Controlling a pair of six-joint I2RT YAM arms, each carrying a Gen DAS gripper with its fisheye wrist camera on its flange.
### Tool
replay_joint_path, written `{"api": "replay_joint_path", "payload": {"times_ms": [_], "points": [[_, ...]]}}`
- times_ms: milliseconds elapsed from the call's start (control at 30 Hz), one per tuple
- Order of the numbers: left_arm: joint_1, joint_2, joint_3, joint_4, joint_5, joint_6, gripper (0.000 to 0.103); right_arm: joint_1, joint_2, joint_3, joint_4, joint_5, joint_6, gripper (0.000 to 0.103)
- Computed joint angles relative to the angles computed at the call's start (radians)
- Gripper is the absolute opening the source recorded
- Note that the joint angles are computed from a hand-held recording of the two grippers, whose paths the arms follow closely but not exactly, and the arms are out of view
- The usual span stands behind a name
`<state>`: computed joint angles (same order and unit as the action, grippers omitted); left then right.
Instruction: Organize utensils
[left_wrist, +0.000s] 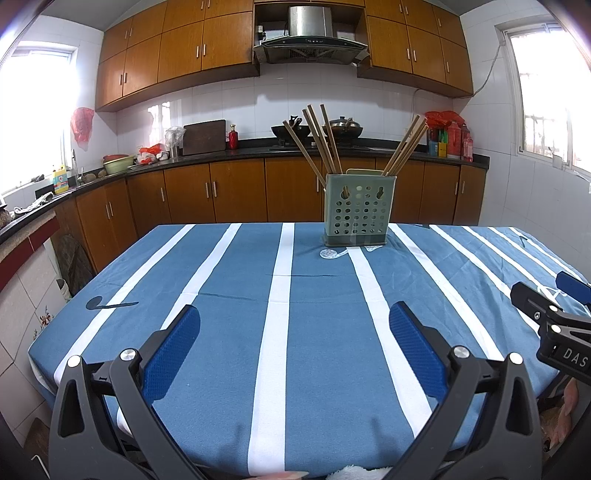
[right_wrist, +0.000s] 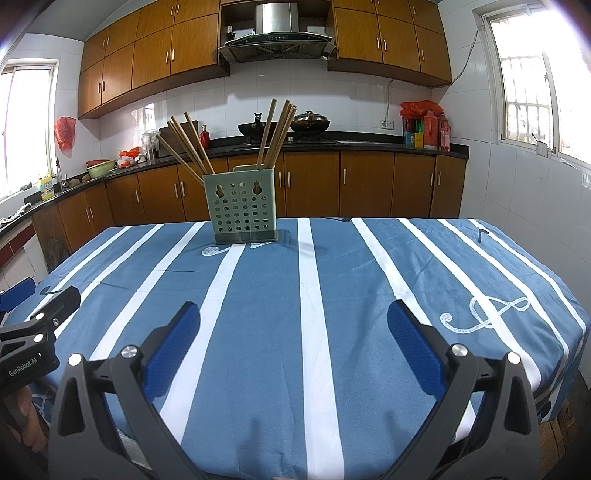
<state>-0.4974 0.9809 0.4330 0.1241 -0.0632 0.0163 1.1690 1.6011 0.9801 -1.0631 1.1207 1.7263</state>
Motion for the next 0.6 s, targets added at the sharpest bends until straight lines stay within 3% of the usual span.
{"api": "replay_joint_path", "payload": {"times_ms": [600], "points": [[0.026,0.002,-0.006,0.008,0.029,0.015,0.101,0.000,0.001,0.001,-0.001,0.000,0.002,0.099]]}}
